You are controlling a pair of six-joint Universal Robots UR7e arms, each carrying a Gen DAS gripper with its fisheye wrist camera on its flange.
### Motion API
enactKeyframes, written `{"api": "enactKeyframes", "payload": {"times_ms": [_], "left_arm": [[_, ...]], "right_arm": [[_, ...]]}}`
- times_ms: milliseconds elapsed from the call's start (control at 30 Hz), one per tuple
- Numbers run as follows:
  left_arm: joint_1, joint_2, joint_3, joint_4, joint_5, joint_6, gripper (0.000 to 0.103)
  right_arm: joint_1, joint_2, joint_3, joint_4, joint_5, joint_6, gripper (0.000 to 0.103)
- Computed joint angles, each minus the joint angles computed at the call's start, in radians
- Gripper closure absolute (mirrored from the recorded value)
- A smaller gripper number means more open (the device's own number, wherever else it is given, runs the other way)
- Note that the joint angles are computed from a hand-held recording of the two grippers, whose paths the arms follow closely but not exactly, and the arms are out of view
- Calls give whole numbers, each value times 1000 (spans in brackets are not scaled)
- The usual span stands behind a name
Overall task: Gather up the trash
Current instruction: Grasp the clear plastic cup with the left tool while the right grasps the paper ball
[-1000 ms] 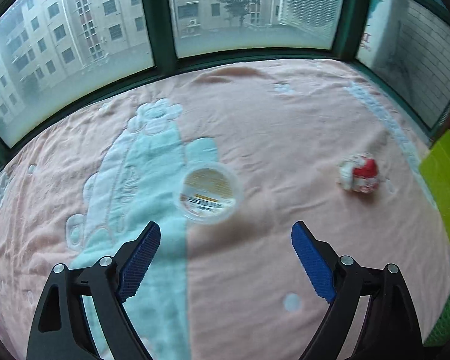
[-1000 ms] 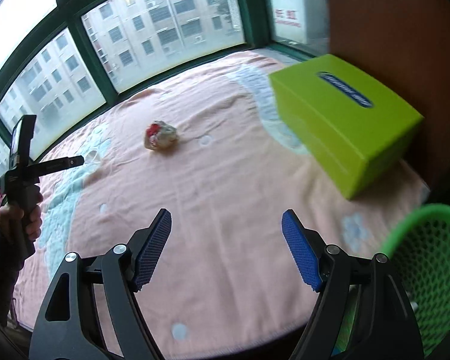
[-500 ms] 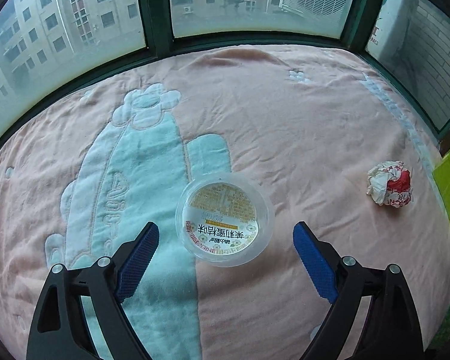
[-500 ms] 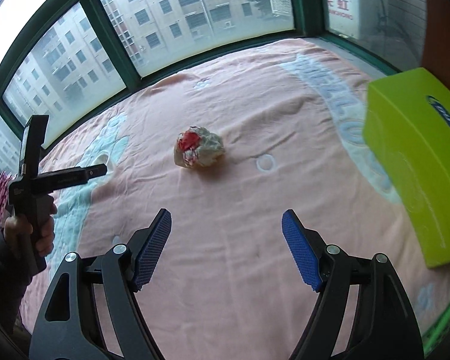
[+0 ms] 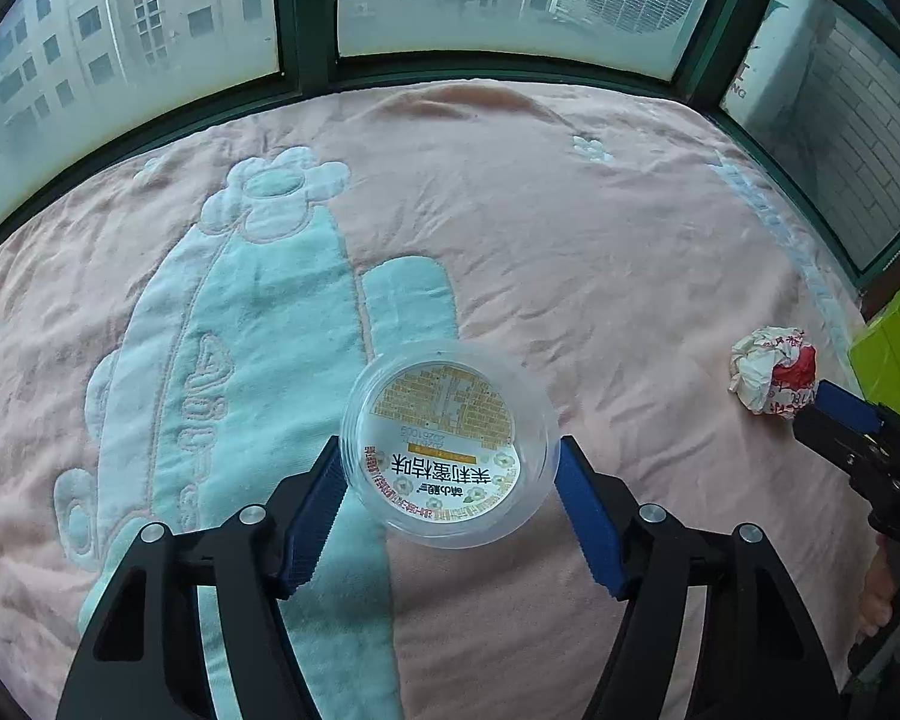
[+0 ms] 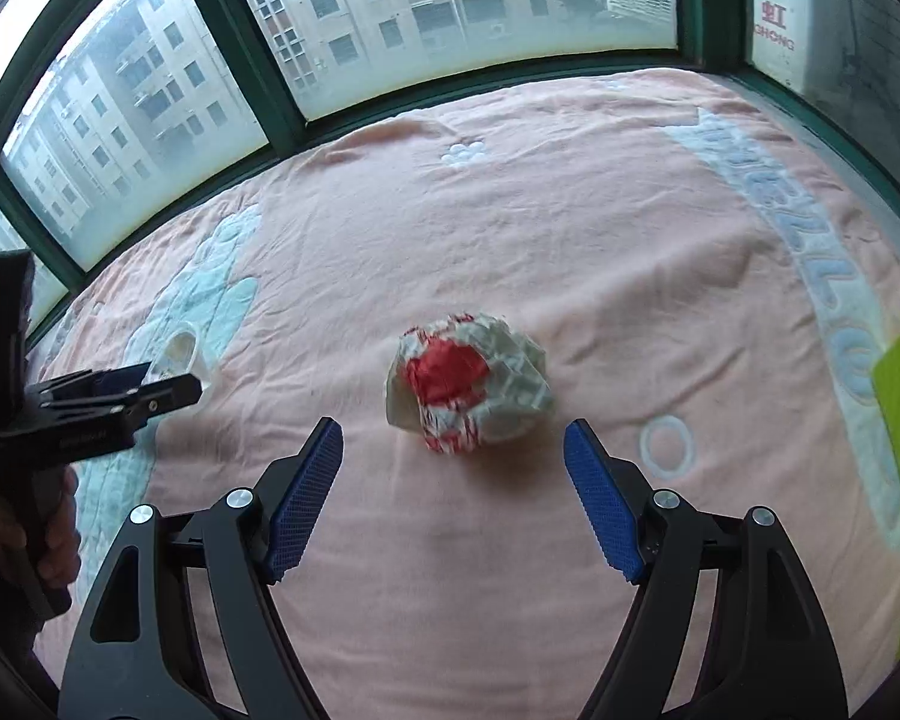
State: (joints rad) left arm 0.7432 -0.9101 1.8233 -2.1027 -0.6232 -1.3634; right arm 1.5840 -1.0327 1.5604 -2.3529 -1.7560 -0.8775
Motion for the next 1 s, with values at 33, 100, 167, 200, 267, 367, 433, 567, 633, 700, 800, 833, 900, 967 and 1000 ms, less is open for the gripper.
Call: {"api": "enactKeyframes", "payload": {"times_ms": [33,100,167,200,267,367,433,567,633,700,800,833,900,967,1000], "left_arm": [[0,0,2,-5,1,3,36],[0,-1,5,-11,4,7,37],[-2,-2,8,-14,7,8,37],[-2,-3,10,-16,7,9,37],[-3,-3,9,-13,9,7,37],[-9,-3,9,0,12,-7,37],[-18,-5,9,12,16,-20,37],[-42,-7,8,21,24,-33,37],[-59,-6,7,22,26,-41,37],[-77,-3,6,19,25,-44,37],[-106,15,-8,15,20,-35,37],[-118,24,-16,20,18,-34,37],[-139,42,-31,27,16,-28,37],[-158,60,-43,20,9,-19,37],[-168,69,-49,11,6,-13,37]], "right_arm": [[3,10,-7,2,-7,1,27],[12,28,-9,-22,-35,-1,27],[16,43,-14,-35,-53,-5,28],[18,50,-18,-41,-64,-7,30],[18,55,-20,-43,-69,-6,39],[16,51,-17,-47,-67,-9,45],[13,36,-7,-44,-55,-10,47],[5,-12,22,-45,-40,-21,48],[0,-43,41,-44,-28,-31,49],[-7,-79,61,-36,-21,-39,49],[-17,-136,102,-45,-15,-59,49],[-21,-153,112,-40,-11,-62,49],[-31,-191,131,-29,-10,-63,49],[-44,-231,152,-23,-5,-67,49],[-50,-249,161,-20,-2,-69,49]]}}
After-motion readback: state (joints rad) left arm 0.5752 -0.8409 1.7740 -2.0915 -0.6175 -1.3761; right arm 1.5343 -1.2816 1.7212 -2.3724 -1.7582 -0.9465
